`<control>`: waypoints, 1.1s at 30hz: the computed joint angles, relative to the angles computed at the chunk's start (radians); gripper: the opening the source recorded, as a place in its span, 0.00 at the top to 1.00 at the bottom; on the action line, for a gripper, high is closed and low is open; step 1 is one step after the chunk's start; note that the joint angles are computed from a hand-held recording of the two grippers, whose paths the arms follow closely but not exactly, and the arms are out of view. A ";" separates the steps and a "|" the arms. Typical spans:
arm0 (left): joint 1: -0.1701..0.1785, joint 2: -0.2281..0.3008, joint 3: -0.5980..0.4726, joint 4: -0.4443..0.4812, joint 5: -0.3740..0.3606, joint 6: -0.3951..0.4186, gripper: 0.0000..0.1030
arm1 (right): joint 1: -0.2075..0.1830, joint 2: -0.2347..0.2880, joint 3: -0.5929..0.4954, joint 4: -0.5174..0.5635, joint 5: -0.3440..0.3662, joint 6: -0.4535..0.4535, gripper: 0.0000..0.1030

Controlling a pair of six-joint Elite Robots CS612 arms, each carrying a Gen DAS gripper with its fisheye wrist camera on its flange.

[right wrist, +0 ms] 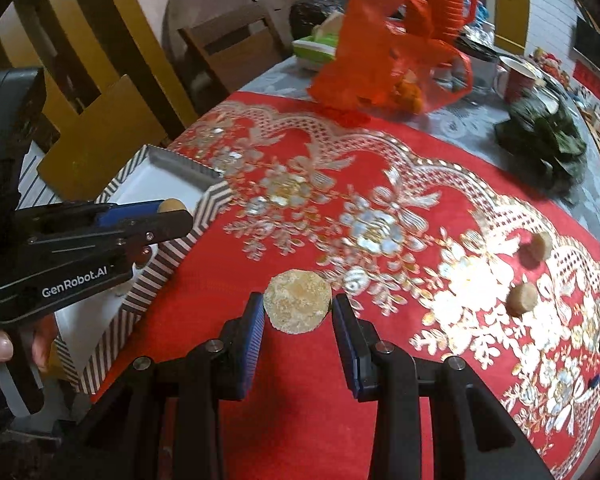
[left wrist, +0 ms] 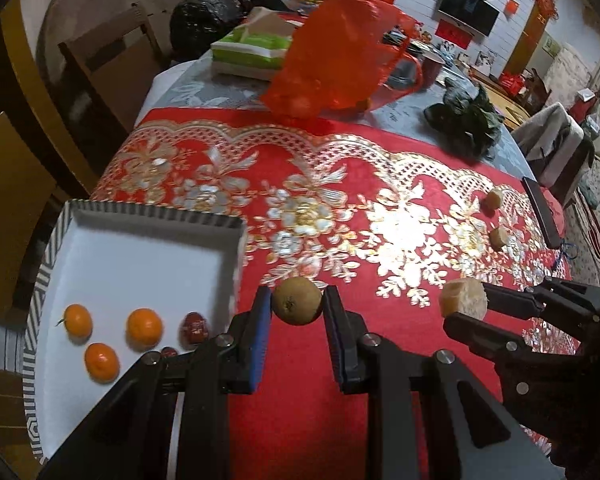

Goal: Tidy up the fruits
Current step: 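Carry the brown fruit with the left tool while the right tool carries the cake over the tray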

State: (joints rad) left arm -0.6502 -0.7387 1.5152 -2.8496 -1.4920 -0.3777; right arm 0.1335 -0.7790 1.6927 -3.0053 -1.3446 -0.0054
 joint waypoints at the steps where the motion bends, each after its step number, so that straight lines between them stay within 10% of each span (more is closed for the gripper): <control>1: 0.003 -0.003 0.004 -0.002 0.002 -0.002 0.75 | 0.004 0.002 -0.006 0.004 0.001 -0.003 0.63; 33: 0.095 -0.050 0.122 -0.027 0.048 -0.115 0.75 | 0.109 0.085 -0.198 0.168 0.059 -0.148 0.63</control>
State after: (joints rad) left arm -0.5548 -0.7889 1.6376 -2.8768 -1.4441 -0.4923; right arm 0.2422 -0.6935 1.4942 -2.8371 -1.2861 -0.1534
